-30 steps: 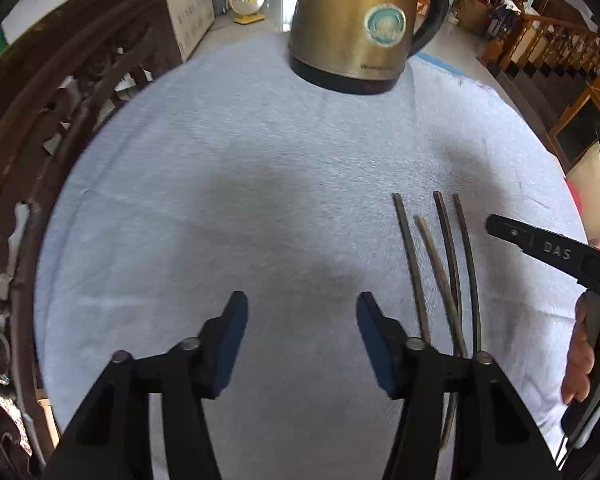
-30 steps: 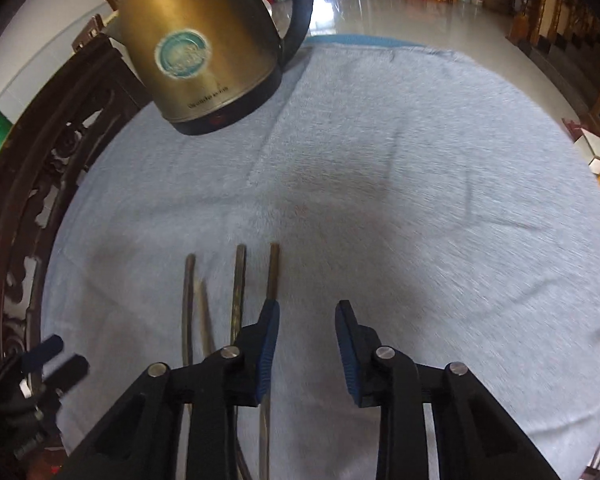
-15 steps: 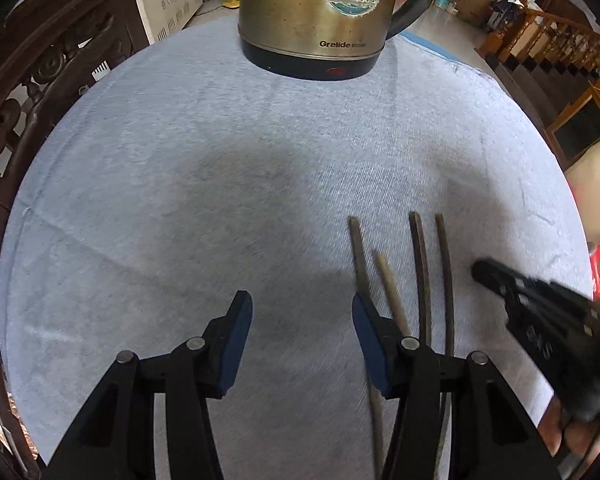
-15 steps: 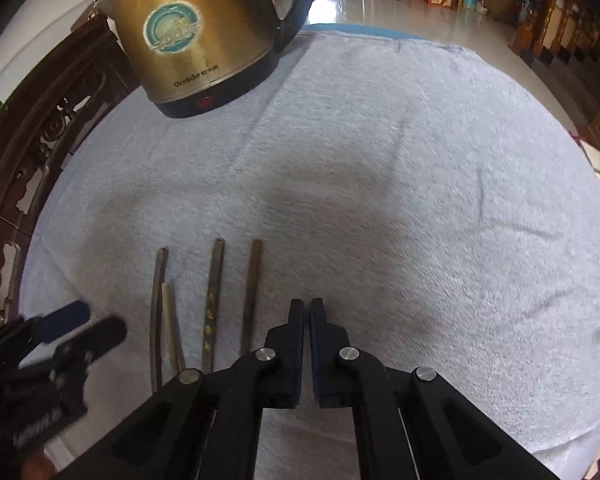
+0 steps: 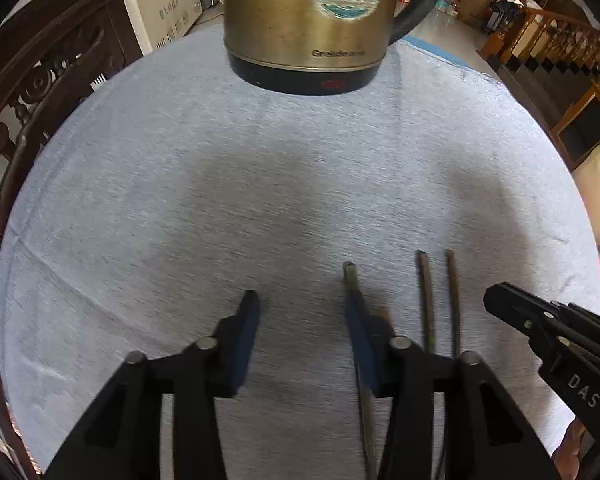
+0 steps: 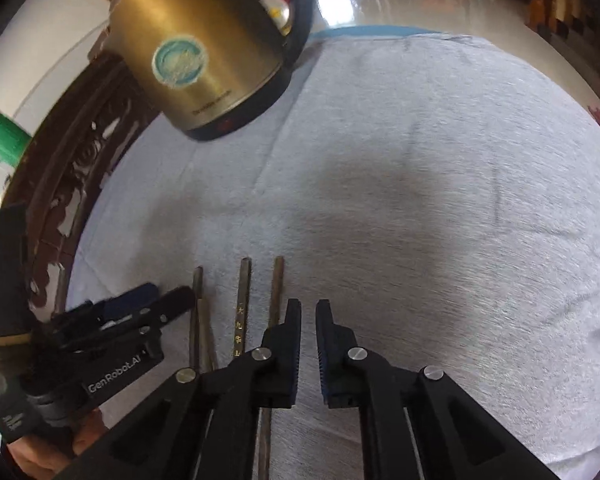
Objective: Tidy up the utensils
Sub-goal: 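Close the left tool on a dark chopstick while the right tool grasps another chopstick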
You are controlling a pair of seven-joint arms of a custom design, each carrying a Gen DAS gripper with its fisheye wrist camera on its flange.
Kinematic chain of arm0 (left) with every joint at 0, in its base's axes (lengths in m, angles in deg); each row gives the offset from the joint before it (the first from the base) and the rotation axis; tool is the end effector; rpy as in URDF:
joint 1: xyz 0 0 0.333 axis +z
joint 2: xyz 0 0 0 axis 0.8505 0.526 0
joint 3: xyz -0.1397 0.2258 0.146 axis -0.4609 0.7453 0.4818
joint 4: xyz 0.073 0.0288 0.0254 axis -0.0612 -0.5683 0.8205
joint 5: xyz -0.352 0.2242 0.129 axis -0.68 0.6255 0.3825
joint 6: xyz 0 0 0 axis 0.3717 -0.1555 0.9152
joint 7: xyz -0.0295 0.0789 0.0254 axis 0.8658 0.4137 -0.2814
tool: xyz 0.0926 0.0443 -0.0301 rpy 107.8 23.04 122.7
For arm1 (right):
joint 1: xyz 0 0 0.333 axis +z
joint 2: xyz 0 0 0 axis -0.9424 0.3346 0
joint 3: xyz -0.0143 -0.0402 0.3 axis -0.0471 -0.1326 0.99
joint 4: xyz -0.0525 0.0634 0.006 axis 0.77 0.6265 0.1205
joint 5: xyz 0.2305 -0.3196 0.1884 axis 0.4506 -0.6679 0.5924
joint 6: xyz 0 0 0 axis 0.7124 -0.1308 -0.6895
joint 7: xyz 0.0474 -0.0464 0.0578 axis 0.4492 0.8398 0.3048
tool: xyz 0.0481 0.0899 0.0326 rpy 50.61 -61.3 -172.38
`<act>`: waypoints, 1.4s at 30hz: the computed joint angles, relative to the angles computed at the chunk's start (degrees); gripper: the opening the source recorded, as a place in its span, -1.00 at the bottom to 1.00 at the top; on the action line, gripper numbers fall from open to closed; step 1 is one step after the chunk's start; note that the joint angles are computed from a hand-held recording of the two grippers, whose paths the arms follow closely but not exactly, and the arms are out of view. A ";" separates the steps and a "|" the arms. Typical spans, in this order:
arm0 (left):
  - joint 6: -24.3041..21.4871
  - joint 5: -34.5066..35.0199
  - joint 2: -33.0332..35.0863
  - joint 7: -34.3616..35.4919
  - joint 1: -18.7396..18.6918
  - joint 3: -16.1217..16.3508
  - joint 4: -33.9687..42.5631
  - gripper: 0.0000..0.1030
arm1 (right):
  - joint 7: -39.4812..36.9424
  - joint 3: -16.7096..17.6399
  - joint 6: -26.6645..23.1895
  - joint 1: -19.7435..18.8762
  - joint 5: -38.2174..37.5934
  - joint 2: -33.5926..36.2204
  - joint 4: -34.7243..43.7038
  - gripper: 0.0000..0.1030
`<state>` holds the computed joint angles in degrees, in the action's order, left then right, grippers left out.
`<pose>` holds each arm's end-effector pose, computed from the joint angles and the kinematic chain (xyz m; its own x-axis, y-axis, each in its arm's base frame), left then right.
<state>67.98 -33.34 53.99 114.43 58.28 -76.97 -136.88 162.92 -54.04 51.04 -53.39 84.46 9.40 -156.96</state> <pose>0.5803 -0.0774 0.4677 0.1405 -0.9891 0.0446 -0.9411 -0.1474 -0.3042 0.5942 0.2467 0.5058 0.2099 -0.9308 -0.2994 -0.9399 -0.1077 -0.3241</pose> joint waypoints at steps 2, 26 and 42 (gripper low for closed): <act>0.27 0.32 0.18 1.15 0.34 0.41 0.06 -0.51 | 2.46 0.29 -0.02 0.38 -2.33 0.91 0.88 -0.70; 2.98 -11.62 4.45 3.21 0.36 1.03 3.63 -0.49 | 2.22 -0.60 -2.20 0.01 -6.49 -0.91 -0.78 -0.84; 7.43 -10.95 -2.82 7.50 -0.33 1.33 -3.98 -0.91 | 4.78 0.06 2.15 1.32 -12.17 -5.77 -5.71 -0.87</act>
<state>75.40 -44.30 51.17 121.93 57.95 -75.64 -140.87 167.71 -53.98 53.20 -52.08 72.29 3.63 -162.67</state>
